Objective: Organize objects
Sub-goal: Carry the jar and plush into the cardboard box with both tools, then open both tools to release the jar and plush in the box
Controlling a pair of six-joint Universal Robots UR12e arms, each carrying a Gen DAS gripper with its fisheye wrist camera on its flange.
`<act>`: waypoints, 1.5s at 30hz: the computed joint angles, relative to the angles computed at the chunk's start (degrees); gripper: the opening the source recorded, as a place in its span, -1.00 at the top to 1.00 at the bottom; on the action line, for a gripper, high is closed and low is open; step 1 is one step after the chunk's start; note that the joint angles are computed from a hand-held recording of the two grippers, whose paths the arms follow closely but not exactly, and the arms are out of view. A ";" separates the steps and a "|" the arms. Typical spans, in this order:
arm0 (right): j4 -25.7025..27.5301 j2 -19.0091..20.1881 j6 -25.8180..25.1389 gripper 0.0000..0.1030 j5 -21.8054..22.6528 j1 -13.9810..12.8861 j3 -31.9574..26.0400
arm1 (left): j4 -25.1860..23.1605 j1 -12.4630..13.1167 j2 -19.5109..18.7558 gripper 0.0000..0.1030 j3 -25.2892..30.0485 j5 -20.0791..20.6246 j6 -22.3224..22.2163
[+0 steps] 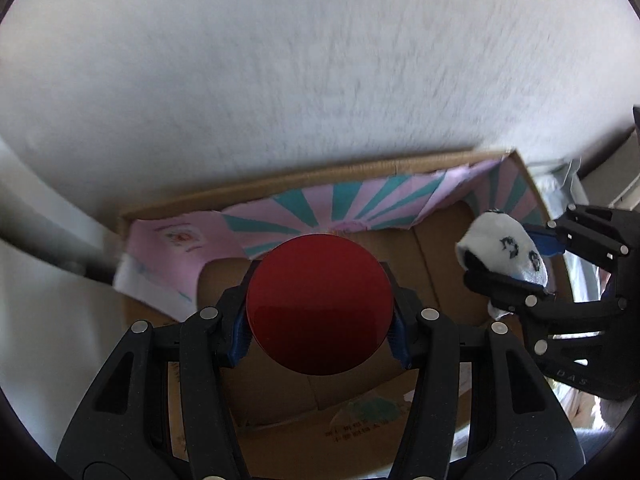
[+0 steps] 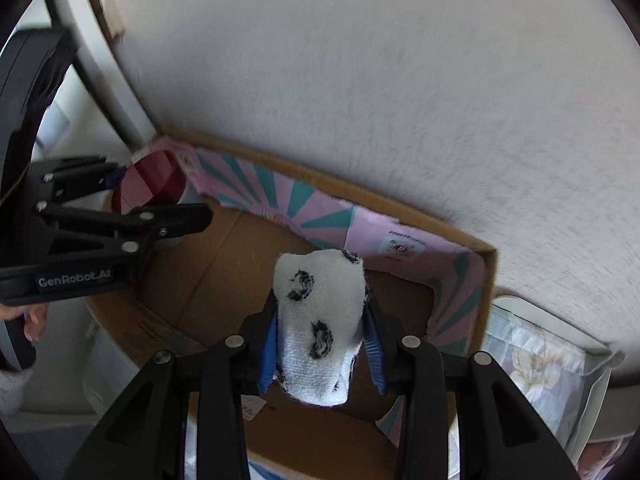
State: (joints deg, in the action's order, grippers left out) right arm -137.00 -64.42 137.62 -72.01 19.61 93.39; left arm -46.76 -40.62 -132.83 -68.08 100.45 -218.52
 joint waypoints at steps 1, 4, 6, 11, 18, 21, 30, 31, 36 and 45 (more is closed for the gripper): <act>0.36 0.20 -0.86 0.33 0.29 0.04 0.00 | -0.64 0.07 -0.26 0.02 0.25 -0.47 0.59; 0.52 0.70 -3.22 0.33 -0.67 0.51 0.29 | -1.50 0.39 -0.69 0.02 0.30 -2.46 1.03; 0.55 0.85 -4.69 0.33 -1.22 0.76 0.65 | -2.08 0.57 -0.87 0.02 0.30 -3.56 1.31; 1.63 1.15 -4.60 0.33 -1.82 0.90 0.84 | -4.34 0.63 -1.44 0.02 1.12 -3.99 3.35; 3.55 0.84 -4.92 0.23 -1.61 0.63 0.63 | -10.50 0.56 -2.13 -0.70 4.19 -2.73 4.75; 5.95 0.71 -4.95 -0.17 -1.64 0.27 0.12 | -10.60 0.22 -1.67 -1.00 4.19 0.85 5.55; 10.37 -0.62 -9.97 -0.99 1.78 -1.16 1.46 | -8.74 1.32 -0.05 -1.00 1.83 -1.87 4.01; 9.54 -0.98 -10.37 -0.99 1.60 -1.38 2.94 | -8.53 1.38 0.09 -1.00 1.57 -2.04 4.02; 7.14 -1.60 -9.71 -0.99 1.31 -1.29 4.29 | -6.79 2.13 1.31 -1.00 -0.43 -3.06 4.47; 1.63 -2.89 -3.36 -0.99 -2.45 -0.92 5.93 | -7.63 1.77 1.99 -1.00 1.57 -2.58 4.55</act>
State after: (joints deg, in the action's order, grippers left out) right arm -135.38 -67.31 134.27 -74.46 18.70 99.32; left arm -54.38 -38.85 -130.84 -66.51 97.87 -213.97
